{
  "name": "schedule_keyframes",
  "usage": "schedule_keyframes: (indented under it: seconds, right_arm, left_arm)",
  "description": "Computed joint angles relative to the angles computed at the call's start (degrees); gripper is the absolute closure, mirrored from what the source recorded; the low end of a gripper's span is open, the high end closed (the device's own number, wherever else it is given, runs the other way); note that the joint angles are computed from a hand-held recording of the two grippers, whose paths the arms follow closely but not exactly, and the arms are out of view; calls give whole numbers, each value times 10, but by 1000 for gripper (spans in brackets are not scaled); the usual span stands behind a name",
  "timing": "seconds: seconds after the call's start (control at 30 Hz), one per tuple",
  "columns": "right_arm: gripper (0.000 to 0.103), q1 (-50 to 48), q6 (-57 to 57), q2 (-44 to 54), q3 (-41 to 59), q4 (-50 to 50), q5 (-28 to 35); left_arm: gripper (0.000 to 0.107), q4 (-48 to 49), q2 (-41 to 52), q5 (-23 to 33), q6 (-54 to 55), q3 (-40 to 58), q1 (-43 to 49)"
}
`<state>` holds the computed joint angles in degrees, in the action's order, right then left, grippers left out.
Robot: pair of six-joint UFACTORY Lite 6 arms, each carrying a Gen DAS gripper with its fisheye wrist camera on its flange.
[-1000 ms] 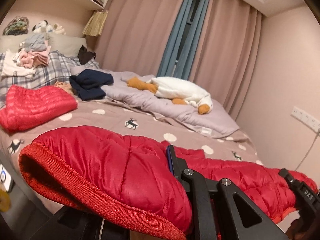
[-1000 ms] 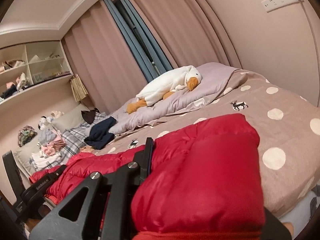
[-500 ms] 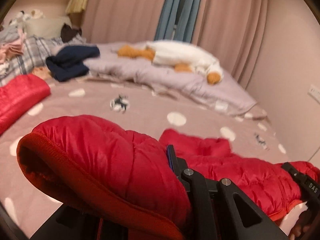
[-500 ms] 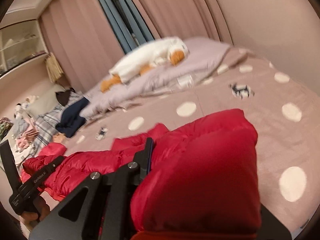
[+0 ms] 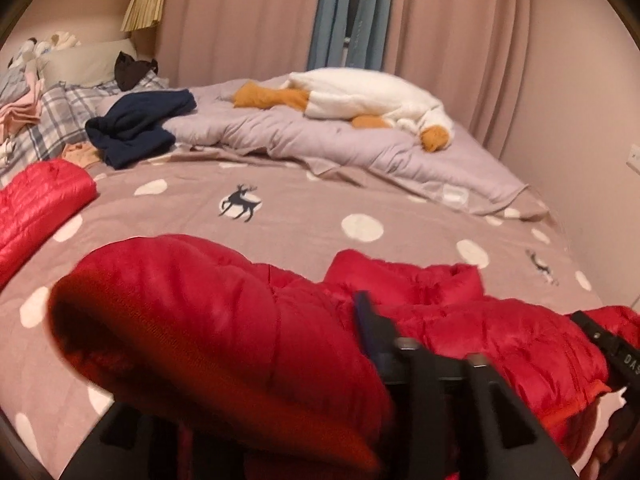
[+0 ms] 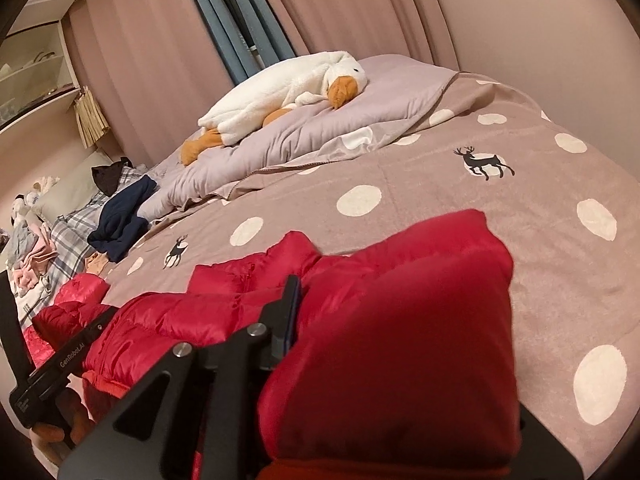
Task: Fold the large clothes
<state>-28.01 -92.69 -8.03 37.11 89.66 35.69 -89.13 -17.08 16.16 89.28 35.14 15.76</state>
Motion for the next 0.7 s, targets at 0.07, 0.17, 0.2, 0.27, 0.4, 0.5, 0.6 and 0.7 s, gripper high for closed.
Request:
schedule_keyframes:
  seconds: [0.07, 0.17, 0.2, 0.27, 0.4, 0.5, 0.6, 0.7]
  right_arm:
    - [64, 0, 14, -10, 0, -12, 2]
    - [15, 2, 9, -60, -25, -5, -1]
    - [11, -2, -4, -88, -41, 12, -2]
    - [8, -20, -5, -144, -62, 18, 3]
    - [2, -69, 46, -193, -59, -22, 56]
    - [1, -83, 62, -220, -65, -35, 70]
    - [1, -71, 60, -226, -71, -42, 60]
    - [1, -58, 52, -213, -69, -38, 52]
  left_arm:
    - [15, -24, -22, 23, 7, -9, 24]
    - [8, -74, -85, 86, 14, -40, 86]
    - [5, -54, -104, 108, -8, -42, 109]
    - [5, -13, -129, 113, -46, -36, 125]
    - [5, 23, -168, 110, -76, -37, 134]
    - [5, 41, -183, 122, -99, -43, 140]
    - [5, 54, -172, 110, -102, -38, 129]
    - [5, 25, -150, 93, -66, -36, 116]
